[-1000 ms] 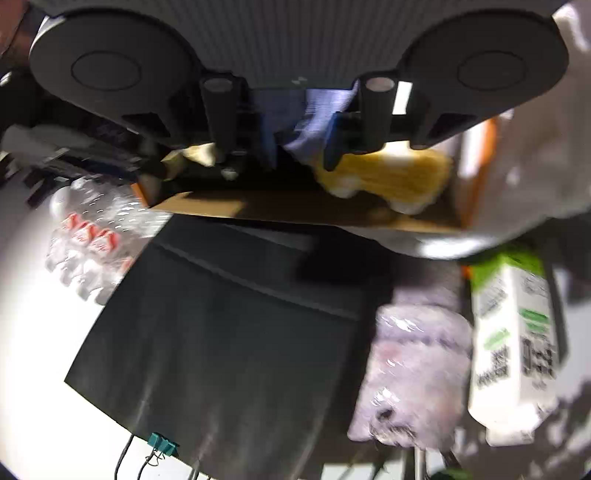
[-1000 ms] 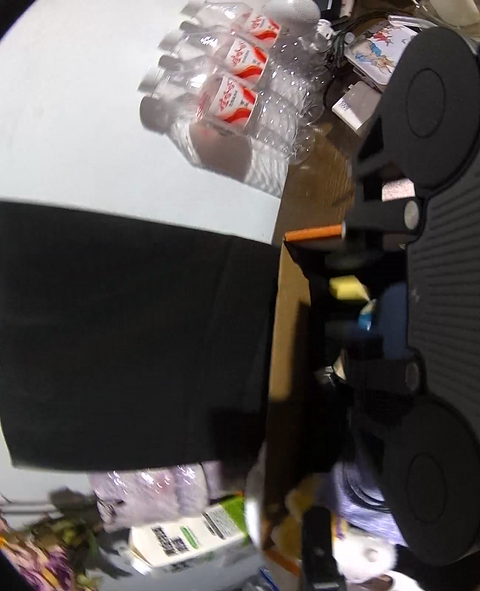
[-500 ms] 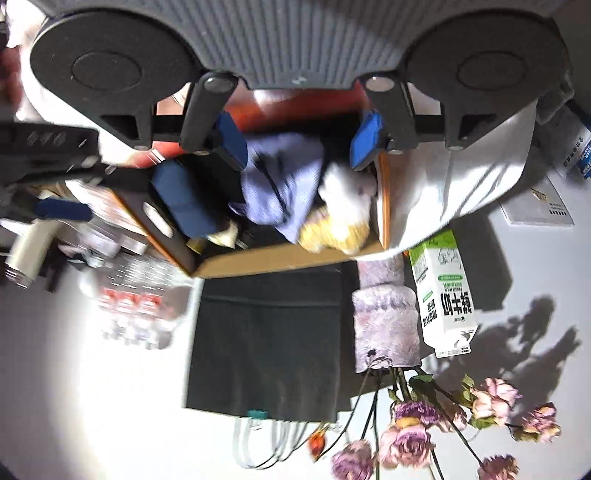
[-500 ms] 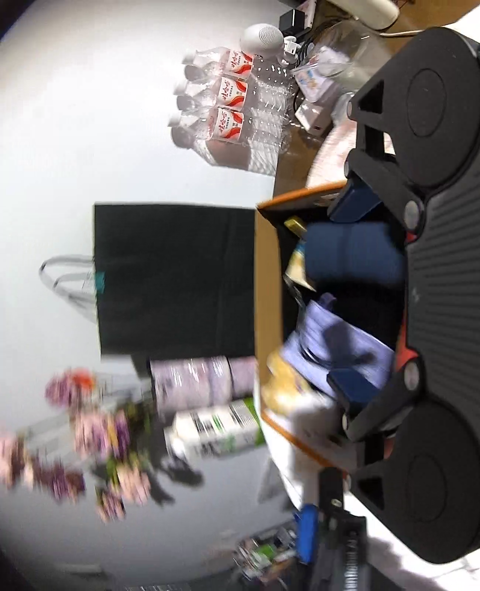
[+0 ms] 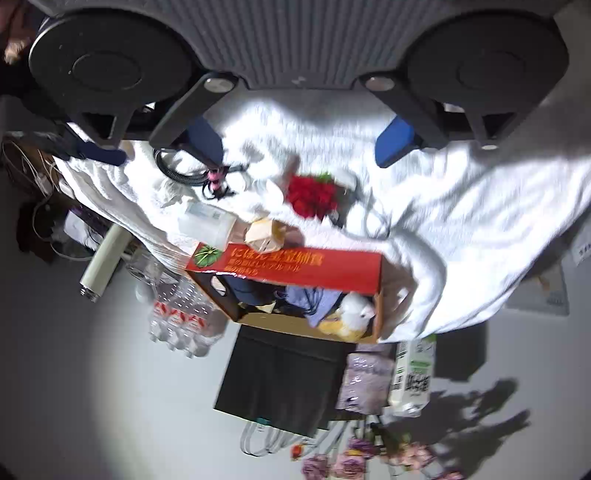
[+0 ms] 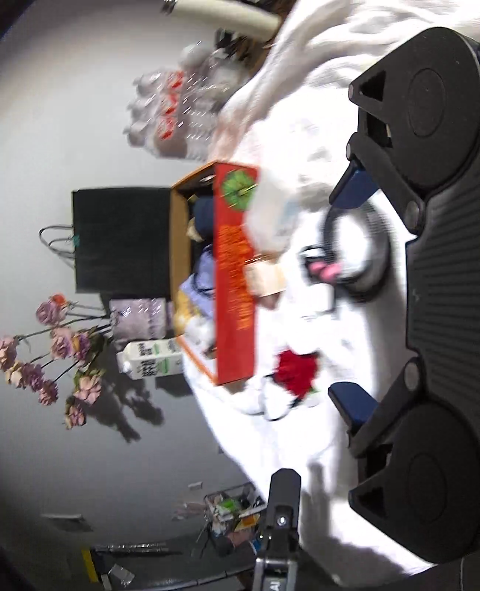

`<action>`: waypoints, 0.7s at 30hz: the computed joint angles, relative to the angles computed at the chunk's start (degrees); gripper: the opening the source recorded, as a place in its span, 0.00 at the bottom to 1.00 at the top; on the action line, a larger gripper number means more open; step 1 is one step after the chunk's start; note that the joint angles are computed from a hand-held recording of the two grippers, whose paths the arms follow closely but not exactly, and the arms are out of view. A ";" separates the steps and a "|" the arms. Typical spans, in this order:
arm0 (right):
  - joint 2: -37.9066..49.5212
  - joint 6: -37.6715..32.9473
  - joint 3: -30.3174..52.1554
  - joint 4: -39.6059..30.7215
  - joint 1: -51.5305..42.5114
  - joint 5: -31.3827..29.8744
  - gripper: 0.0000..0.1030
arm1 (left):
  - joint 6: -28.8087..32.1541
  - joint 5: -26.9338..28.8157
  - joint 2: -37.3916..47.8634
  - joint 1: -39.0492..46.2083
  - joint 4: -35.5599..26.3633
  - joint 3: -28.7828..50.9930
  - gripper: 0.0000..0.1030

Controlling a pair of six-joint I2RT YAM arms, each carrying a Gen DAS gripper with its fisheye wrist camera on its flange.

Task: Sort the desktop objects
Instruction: 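Move both tools toward the white caps beside the red rose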

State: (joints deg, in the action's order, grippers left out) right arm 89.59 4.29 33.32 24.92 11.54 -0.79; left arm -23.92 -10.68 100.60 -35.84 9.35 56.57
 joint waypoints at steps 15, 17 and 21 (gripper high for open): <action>2.71 5.78 -7.86 10.16 0.56 3.72 0.99 | 3.35 -11.00 9.10 -3.91 0.53 0.93 0.95; 3.90 6.26 -6.86 9.58 0.82 4.00 0.99 | 2.93 -10.66 9.88 -3.53 -0.03 1.53 0.95; 5.70 6.22 -5.86 9.73 1.42 4.64 0.99 | 2.91 -10.49 10.92 -3.10 -0.64 2.29 0.95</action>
State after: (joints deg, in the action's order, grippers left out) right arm 95.29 10.51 27.46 34.65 12.97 3.85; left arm -21.01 -21.17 111.52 -38.93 8.71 58.86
